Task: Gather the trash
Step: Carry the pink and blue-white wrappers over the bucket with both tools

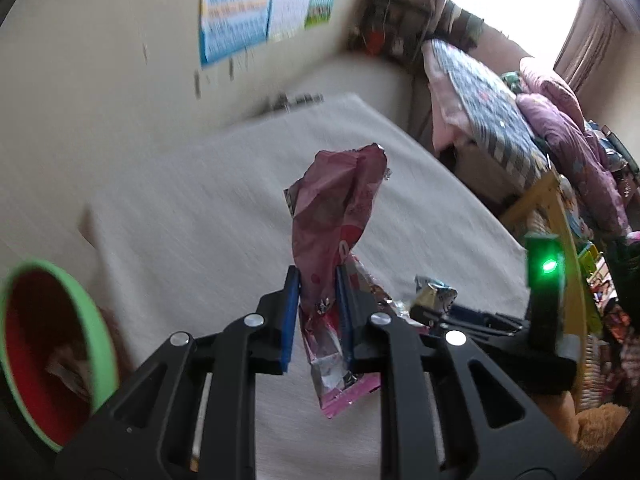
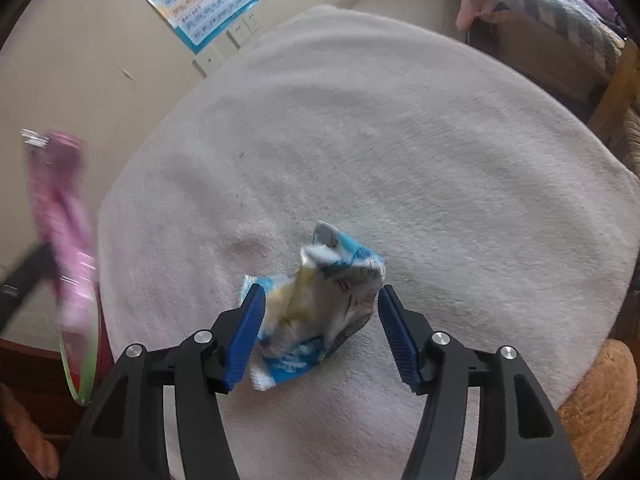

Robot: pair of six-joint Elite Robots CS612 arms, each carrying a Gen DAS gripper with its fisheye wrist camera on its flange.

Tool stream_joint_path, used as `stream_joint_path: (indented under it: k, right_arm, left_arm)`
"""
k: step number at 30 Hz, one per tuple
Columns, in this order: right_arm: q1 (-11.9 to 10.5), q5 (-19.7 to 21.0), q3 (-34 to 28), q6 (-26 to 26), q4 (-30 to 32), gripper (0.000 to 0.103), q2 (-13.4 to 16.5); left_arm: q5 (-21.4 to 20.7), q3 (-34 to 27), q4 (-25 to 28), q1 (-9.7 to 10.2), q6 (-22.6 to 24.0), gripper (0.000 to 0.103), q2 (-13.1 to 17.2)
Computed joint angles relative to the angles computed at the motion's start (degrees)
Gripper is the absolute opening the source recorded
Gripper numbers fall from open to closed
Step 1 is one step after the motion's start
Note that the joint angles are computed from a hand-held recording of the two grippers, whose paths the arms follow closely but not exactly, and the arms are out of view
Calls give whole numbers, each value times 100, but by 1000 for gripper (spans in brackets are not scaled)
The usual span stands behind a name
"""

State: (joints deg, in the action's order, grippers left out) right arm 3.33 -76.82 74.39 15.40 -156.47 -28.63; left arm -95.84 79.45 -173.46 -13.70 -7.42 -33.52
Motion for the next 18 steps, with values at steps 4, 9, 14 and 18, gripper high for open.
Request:
stream_joint_path:
  k: [4,9,14,18]
  right_arm:
    - [35,-126,53,-40,-49,28,-35]
    - [75,-45,184,-183,-378,21,-169]
    - [150,144,275,-327,-604,20,-291]
    - [253,369,191,-516,-616,20,-339]
  left_arm:
    - [191,140,-339,48,33,18,-92]
    - [203,253,-473,150,-147,18,-159]
    - [259,361,-573,223,-272,18,-203]
    - [317,450,-641,295,-401,18,-238]
